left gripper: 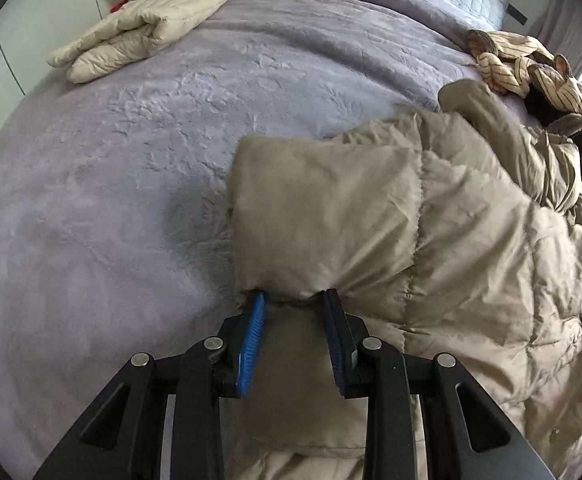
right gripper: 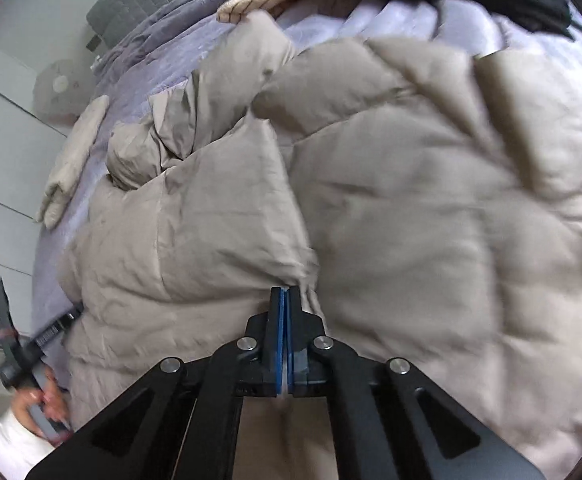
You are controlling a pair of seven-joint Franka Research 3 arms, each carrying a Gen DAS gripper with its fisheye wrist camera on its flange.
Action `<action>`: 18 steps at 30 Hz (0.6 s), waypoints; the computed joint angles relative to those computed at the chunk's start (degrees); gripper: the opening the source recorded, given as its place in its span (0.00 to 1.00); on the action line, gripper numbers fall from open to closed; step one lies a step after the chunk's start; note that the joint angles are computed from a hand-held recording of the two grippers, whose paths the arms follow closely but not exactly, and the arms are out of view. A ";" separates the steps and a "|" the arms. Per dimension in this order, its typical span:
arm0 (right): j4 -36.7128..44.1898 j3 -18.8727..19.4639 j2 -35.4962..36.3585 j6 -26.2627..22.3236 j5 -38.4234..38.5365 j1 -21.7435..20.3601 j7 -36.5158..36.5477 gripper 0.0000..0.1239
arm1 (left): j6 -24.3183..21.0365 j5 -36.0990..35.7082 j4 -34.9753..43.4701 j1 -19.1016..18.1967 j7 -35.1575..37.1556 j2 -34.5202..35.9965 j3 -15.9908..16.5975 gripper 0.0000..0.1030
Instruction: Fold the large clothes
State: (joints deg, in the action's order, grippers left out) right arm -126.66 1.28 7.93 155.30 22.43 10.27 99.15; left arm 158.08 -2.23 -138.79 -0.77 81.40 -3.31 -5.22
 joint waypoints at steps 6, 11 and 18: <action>-7.99 -0.86 -9.23 -2.80 6.65 -1.92 -3.69 0.05 | -3.51 -2.40 -2.37 -2.45 3.05 -7.42 -0.02 0.31; -13.83 -1.82 -15.67 -5.61 10.33 -1.89 -4.67 0.07 | -5.99 -4.30 -4.86 -7.35 1.85 -13.25 -1.10 0.32; -21.32 -3.53 -23.86 -7.02 13.01 -2.83 -4.31 0.32 | -7.58 -1.78 -5.82 -14.25 -5.70 -15.87 -4.80 0.98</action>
